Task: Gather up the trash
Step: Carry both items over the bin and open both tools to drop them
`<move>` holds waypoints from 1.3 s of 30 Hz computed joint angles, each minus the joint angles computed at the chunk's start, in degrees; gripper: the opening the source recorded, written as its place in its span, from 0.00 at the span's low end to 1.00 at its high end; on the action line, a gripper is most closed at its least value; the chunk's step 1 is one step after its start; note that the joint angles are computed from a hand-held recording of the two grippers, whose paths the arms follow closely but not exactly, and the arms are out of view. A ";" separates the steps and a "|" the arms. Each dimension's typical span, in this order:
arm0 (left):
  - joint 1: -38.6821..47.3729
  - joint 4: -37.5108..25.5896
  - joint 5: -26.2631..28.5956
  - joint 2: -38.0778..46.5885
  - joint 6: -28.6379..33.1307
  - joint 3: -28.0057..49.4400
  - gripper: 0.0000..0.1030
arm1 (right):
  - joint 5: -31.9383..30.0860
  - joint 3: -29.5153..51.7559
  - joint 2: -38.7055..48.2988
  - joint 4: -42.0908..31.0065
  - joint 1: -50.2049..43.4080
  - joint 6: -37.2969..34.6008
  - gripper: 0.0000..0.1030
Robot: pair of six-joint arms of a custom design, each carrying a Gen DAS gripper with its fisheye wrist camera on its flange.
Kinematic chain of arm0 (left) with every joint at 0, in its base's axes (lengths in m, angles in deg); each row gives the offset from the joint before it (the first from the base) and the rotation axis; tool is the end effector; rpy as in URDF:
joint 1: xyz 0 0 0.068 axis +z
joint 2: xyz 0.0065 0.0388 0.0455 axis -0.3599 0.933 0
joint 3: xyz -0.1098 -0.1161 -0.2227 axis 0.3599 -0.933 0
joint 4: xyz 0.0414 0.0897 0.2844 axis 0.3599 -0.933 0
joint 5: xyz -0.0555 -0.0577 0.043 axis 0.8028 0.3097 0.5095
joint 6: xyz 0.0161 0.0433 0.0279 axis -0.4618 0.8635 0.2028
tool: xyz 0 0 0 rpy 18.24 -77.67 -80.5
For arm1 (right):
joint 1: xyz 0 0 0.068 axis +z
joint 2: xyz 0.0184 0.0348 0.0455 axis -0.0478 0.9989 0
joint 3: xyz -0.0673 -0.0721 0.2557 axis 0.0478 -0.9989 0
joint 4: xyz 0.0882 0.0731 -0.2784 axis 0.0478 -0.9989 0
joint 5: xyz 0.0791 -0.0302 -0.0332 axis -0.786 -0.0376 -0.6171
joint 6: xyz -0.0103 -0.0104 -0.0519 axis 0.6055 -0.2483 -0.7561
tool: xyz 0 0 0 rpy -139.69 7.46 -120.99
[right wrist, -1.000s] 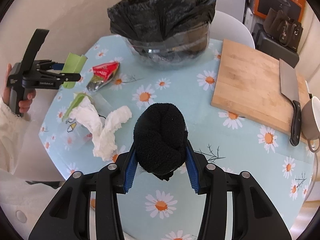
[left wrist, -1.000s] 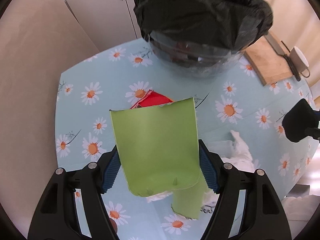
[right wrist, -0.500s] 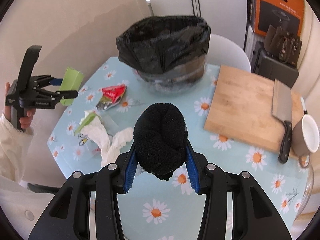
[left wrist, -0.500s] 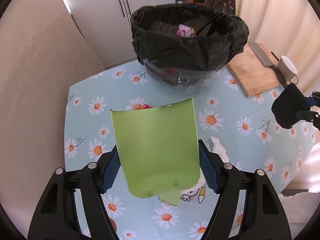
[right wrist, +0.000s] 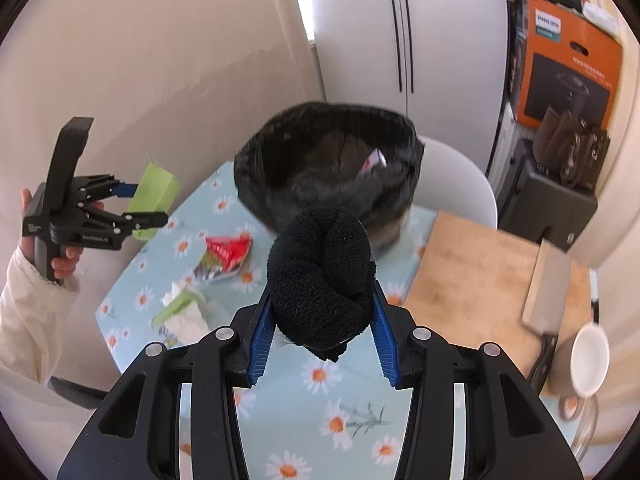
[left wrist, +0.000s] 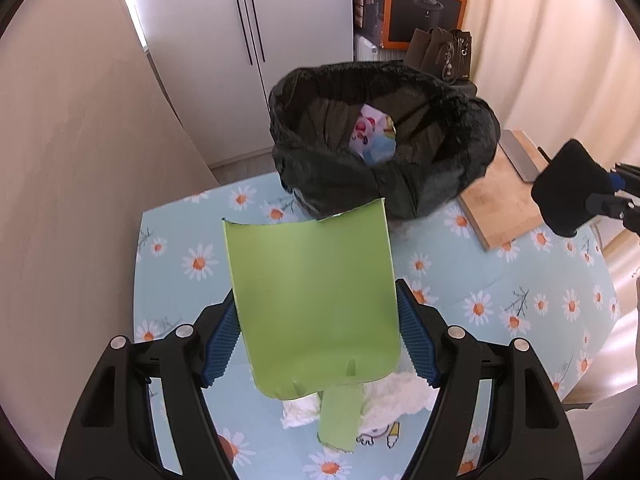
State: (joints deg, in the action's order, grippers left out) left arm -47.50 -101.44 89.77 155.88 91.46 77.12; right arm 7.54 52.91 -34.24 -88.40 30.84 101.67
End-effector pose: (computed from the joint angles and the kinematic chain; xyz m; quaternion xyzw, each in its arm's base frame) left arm 0.3621 -0.1890 0.2679 0.4719 0.8347 -0.1069 0.2630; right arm 0.1448 0.0789 0.2775 0.1372 0.9207 0.0379 0.3634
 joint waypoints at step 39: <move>-3.65 -1.53 10.11 22.74 0.17 29.63 0.94 | -12.50 10.54 21.92 18.05 -25.38 -22.55 0.84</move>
State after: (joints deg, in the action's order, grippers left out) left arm -51.15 -102.98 99.88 178.62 91.62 106.75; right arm -4.96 63.45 -12.32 -70.35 5.46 79.13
